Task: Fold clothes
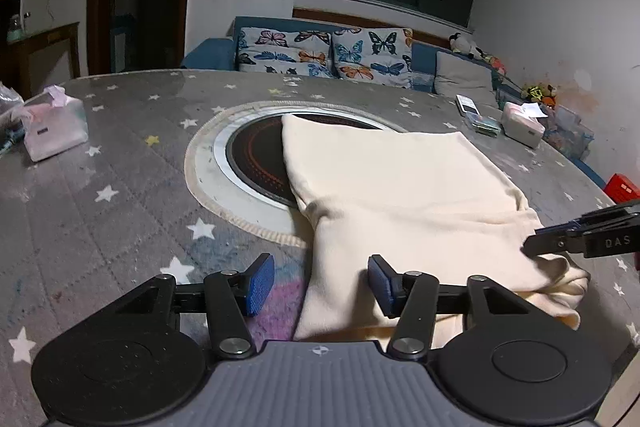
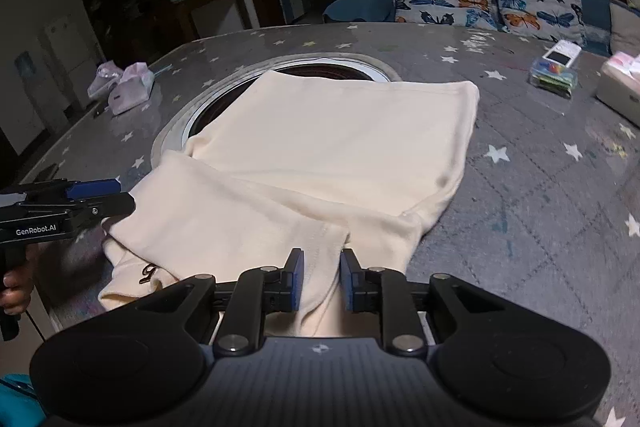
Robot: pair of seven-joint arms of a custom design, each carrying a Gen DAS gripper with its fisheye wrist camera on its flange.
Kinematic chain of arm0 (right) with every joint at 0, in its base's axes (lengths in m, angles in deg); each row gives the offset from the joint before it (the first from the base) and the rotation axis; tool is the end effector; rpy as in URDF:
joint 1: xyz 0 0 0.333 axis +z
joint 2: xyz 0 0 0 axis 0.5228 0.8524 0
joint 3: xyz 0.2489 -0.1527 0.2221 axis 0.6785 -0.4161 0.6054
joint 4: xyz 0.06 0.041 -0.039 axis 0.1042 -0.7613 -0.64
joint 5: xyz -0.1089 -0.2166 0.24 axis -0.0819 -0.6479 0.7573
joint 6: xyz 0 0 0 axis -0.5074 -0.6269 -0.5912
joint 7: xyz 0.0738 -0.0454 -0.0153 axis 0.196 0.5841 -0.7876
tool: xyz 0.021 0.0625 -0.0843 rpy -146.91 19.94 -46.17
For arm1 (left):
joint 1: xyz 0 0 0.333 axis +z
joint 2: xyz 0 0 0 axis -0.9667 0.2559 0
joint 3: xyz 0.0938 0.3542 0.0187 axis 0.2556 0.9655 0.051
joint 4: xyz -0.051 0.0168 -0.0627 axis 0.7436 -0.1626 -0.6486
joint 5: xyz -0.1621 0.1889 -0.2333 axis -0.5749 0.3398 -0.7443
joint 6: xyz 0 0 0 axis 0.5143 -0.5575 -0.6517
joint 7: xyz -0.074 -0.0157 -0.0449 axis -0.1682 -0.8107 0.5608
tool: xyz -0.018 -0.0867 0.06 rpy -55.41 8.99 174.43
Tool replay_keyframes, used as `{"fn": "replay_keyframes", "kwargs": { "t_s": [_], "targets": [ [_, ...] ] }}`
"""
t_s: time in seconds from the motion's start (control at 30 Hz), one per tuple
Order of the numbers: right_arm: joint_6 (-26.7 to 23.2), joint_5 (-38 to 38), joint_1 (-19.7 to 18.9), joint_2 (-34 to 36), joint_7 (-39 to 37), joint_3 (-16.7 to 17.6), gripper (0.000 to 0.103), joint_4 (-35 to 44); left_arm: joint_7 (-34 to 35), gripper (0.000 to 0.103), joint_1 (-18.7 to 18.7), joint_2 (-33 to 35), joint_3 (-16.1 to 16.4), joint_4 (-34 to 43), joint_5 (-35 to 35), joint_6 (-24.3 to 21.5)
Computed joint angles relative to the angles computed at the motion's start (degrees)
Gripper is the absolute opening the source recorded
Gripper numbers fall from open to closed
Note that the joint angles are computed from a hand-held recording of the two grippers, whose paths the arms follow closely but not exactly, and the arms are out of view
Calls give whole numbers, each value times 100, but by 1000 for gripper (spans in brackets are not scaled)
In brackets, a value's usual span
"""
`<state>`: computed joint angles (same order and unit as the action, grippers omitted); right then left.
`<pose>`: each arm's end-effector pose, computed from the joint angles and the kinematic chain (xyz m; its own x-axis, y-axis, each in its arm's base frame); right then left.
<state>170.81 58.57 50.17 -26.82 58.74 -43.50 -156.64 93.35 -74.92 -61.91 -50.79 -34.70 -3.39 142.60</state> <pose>0.6029 0.2716 0.4324 0.3733 -0.9104 -0.1782 -0.7186 -0.1623 -0.6762 0.6176 -0.1364 0.4322 -0.2239 -0.9610 0.1625 -0.6037 0.0059 -0.7972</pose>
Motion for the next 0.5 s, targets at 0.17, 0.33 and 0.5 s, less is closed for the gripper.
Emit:
{"fn": "replay_keyframes", "kwargs": {
  "t_s": [0.17,0.33,0.5],
  "targets": [
    [83,-263,307,-27,35,-326,6,56,-175,26,825,188,-886,104,362,-138],
    [446,-435,390,-102,-53,-346,5,53,-227,8,504,65,-457,-19,290,-16],
    [174,-446,583,2,174,-634,6,195,-320,9,555,23,-469,-46,277,-103]
  ]
}}
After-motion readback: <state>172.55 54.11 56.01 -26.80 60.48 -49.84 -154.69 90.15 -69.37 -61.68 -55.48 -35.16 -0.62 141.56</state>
